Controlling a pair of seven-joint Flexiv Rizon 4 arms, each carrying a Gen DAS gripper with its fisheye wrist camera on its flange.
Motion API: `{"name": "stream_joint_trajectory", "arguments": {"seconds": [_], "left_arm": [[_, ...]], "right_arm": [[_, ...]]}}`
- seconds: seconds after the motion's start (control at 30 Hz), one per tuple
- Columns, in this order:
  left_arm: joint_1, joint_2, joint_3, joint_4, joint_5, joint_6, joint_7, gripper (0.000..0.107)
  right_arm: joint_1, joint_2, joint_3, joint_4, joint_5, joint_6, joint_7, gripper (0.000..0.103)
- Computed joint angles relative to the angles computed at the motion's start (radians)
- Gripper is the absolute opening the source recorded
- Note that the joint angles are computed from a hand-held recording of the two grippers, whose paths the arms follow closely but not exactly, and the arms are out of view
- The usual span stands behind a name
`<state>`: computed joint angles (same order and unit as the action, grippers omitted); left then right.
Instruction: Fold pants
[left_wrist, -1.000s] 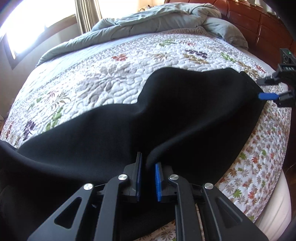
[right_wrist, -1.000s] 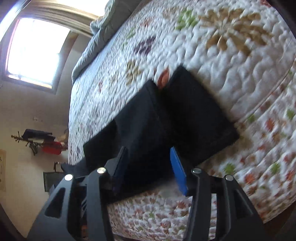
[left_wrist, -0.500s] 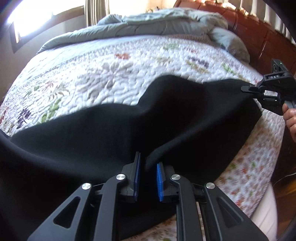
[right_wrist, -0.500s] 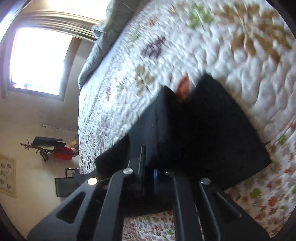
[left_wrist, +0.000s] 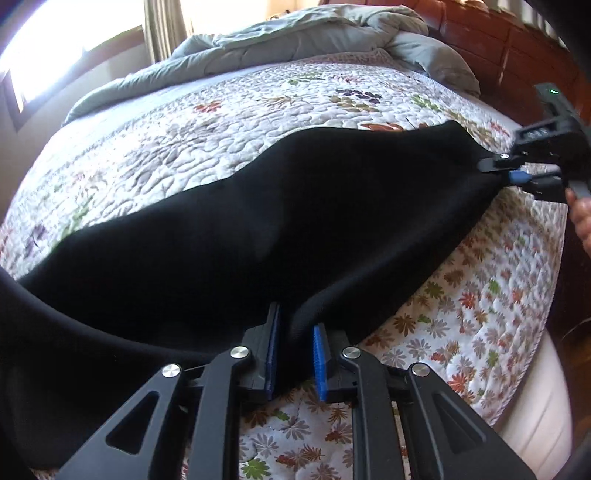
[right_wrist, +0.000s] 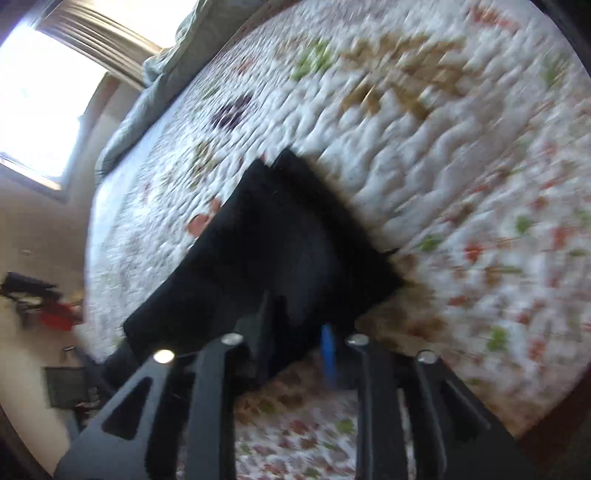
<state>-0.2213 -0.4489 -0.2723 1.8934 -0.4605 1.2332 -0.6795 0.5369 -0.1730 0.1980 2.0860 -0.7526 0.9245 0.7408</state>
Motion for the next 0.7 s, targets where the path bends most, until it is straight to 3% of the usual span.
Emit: {"name": "stream_joint_trajectory", "arguments": {"seconds": [0.07, 0.1, 0.13, 0.17, 0.2, 0.27, 0.3, 0.33, 0.43, 0.47, 0.5, 0.6, 0.7], "left_arm": [[0.003, -0.005, -0.004, -0.008, -0.005, -0.010, -0.001, 0.016], [0.003, -0.006, -0.004, -0.009, -0.006, -0.009, 0.000, 0.016], [0.003, -0.011, -0.004, -0.014, -0.006, -0.008, 0.000, 0.017], [0.001, -0.013, -0.004, -0.016, -0.005, -0.007, -0.002, 0.017], [0.001, -0.014, -0.005, -0.016, -0.005, -0.005, -0.003, 0.018], [0.006, -0.014, -0.014, -0.010, -0.015, 0.002, 0.002, 0.019], [0.008, -0.014, -0.016, -0.009, -0.019, 0.002, 0.003, 0.020], [0.010, -0.013, -0.017, -0.010, -0.022, -0.001, 0.003, 0.021], [0.028, 0.000, -0.024, -0.019, -0.051, -0.066, 0.003, 0.032], [0.031, 0.008, -0.015, -0.029, -0.055, -0.115, -0.006, 0.035], [0.037, 0.024, -0.003, -0.040, -0.067, -0.176, -0.024, 0.046], [0.036, 0.056, 0.043, -0.058, -0.103, -0.242, -0.111, 0.084], [0.003, 0.033, 0.150, -0.153, 0.015, -0.282, -0.329, 0.088]], "right_arm": [[0.062, -0.011, 0.031, -0.137, 0.077, -0.304, -0.090, 0.033], [0.084, -0.026, 0.034, -0.187, 0.058, -0.385, -0.115, 0.033], [0.093, -0.039, 0.032, -0.212, 0.033, -0.401, -0.132, 0.034], [0.107, -0.056, 0.018, -0.234, 0.001, -0.378, -0.162, 0.034], [0.092, -0.080, 0.017, -0.244, -0.033, -0.289, -0.202, 0.035], [0.063, -0.135, -0.006, -0.247, -0.065, -0.042, -0.245, 0.035], [0.041, -0.199, 0.002, -0.283, -0.037, 0.077, -0.284, 0.033], [0.045, -0.234, -0.004, -0.302, 0.013, 0.130, -0.333, 0.033], [0.032, -0.335, 0.048, -0.382, 0.210, 0.098, -0.465, 0.036], [0.045, -0.338, 0.029, -0.368, 0.211, 0.119, -0.461, 0.036], [0.069, -0.329, -0.008, -0.338, 0.188, 0.161, -0.431, 0.035], [0.107, -0.304, -0.066, -0.287, 0.192, 0.239, -0.400, 0.035], [0.125, -0.305, -0.075, -0.300, 0.220, 0.219, -0.428, 0.035]]}}
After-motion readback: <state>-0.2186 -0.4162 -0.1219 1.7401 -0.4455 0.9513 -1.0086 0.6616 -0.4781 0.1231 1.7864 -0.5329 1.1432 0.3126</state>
